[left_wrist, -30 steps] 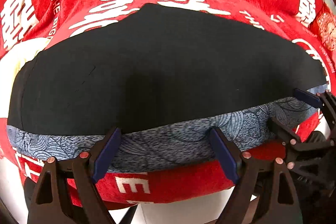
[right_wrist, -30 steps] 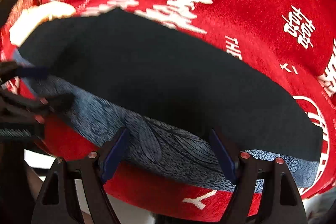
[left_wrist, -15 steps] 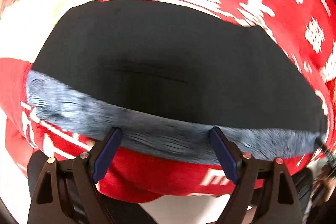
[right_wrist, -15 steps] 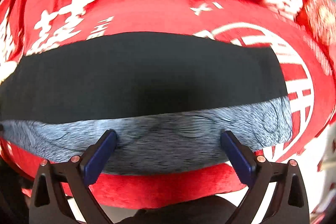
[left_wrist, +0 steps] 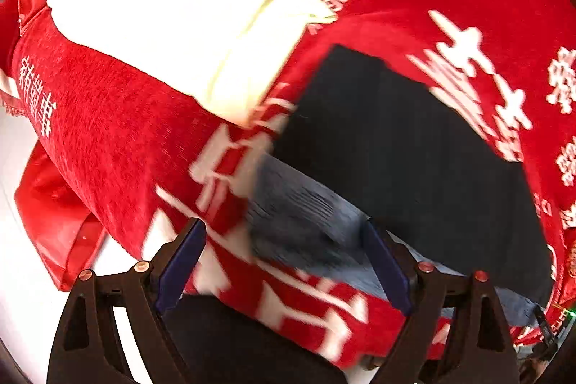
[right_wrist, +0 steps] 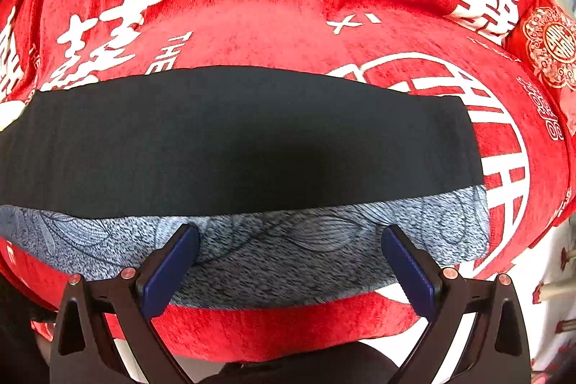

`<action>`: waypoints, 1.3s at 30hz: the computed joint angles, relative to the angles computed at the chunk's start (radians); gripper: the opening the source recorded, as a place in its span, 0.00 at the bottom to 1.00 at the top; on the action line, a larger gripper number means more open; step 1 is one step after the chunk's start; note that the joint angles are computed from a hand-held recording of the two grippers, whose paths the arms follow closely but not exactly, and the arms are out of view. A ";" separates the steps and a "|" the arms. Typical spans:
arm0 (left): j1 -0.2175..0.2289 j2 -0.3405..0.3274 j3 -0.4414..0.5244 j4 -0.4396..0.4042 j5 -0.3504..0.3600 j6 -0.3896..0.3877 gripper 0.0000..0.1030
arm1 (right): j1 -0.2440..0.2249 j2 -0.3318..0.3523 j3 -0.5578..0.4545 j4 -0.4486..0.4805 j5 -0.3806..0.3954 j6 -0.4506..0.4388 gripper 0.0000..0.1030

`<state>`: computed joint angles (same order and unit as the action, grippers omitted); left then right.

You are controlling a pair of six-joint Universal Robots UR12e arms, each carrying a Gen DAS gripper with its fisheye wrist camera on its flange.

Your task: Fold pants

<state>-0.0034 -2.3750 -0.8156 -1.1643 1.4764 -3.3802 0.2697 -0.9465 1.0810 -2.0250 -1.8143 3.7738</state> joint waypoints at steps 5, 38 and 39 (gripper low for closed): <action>0.037 -0.021 0.025 0.018 -0.152 0.020 0.88 | 0.005 0.002 -0.012 0.025 -0.008 -0.004 0.98; -0.176 -0.078 0.229 -0.150 -0.232 0.468 0.79 | -0.099 -0.247 0.432 -0.347 0.158 0.339 0.98; -0.200 -0.098 0.265 -0.179 -0.229 0.492 0.79 | -0.103 -0.250 0.453 -0.387 0.176 0.356 0.98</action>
